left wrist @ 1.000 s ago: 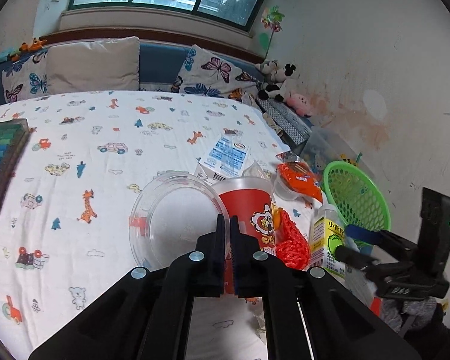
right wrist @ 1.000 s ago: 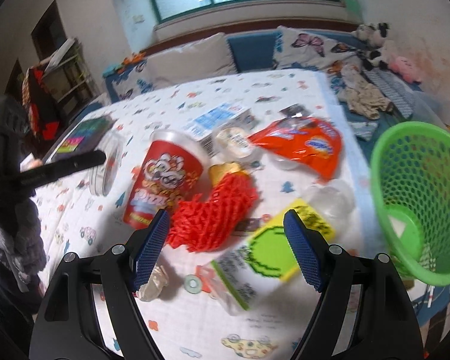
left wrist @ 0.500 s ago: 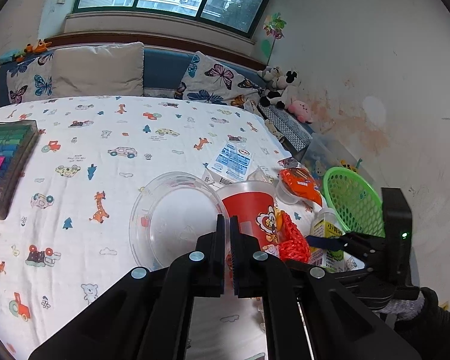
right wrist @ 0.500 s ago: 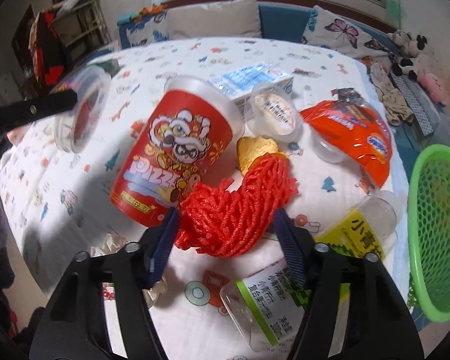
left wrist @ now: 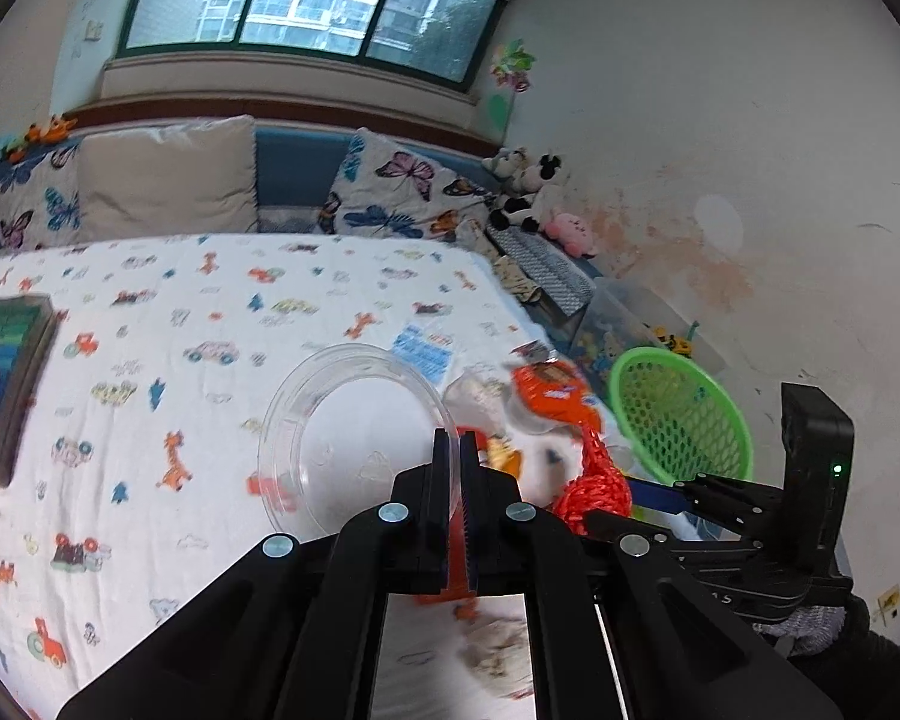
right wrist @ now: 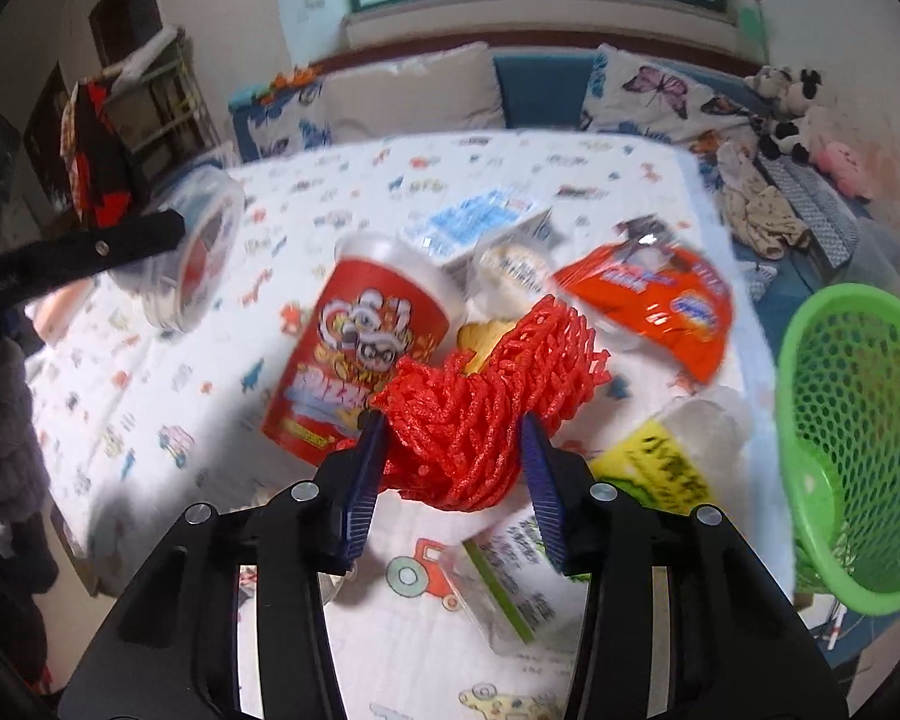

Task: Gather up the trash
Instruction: 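Drop the red netting into the green basket while the left drops the clear lid in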

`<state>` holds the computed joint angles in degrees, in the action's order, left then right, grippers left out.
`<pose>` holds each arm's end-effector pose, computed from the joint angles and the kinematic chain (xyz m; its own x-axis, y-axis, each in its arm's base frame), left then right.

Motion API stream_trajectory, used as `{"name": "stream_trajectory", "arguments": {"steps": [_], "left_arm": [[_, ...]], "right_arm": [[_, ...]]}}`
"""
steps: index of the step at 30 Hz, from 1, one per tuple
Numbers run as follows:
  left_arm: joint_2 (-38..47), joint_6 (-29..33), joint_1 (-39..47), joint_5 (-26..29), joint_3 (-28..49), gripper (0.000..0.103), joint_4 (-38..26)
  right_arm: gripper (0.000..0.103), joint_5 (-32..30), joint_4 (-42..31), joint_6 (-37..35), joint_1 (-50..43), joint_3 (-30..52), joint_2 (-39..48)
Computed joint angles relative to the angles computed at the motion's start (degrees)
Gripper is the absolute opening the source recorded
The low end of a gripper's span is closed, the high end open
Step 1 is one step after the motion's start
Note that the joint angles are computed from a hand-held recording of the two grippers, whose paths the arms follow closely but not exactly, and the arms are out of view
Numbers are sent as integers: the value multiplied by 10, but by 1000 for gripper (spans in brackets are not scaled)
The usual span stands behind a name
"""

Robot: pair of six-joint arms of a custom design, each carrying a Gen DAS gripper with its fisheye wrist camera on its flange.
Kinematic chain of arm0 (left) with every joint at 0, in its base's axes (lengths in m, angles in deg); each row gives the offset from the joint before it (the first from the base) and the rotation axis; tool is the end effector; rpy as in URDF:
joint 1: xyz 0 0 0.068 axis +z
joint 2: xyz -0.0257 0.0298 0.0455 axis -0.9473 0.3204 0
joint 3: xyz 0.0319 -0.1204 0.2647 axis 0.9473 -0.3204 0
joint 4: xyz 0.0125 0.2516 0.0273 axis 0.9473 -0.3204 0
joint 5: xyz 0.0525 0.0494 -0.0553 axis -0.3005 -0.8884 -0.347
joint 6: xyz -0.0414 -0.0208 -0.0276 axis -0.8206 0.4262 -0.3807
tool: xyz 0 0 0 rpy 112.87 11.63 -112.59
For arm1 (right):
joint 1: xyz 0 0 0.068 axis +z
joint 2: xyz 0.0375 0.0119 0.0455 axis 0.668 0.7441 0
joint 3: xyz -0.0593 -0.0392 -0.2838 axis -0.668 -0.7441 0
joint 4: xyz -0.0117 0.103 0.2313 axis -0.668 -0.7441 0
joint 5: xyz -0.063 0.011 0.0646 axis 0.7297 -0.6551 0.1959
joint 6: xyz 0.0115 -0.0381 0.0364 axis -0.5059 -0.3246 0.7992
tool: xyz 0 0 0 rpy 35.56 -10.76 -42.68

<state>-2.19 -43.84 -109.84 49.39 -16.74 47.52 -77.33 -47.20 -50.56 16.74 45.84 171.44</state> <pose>0.1895 -0.1379 0.2749 -0.6215 -0.1968 -0.7583 0.0798 0.9470 -0.3112 0.2460 -0.0893 0.2299 -0.6321 -0.3463 -0.6932 -0.5939 0.7911 0.1463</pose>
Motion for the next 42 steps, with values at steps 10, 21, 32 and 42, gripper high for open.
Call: {"name": "stream_trajectory", "arguments": {"steps": [10, 21, 32, 42], "left_arm": [[126, 35, -60, 4, 143, 4, 2], [329, 75, -105, 61, 377, 4, -19], [535, 100, -117, 107, 662, 4, -125], [738, 110, -122, 129, 977, 4, -294]], "right_arm": [[46, -64, -53, -3, -136, 118, 68], [47, -43, -17, 62, -234, 271, 216], [60, -20, -14, 110, -253, 381, 339], [68, -27, -28, 111, -272, 414, 372]]}}
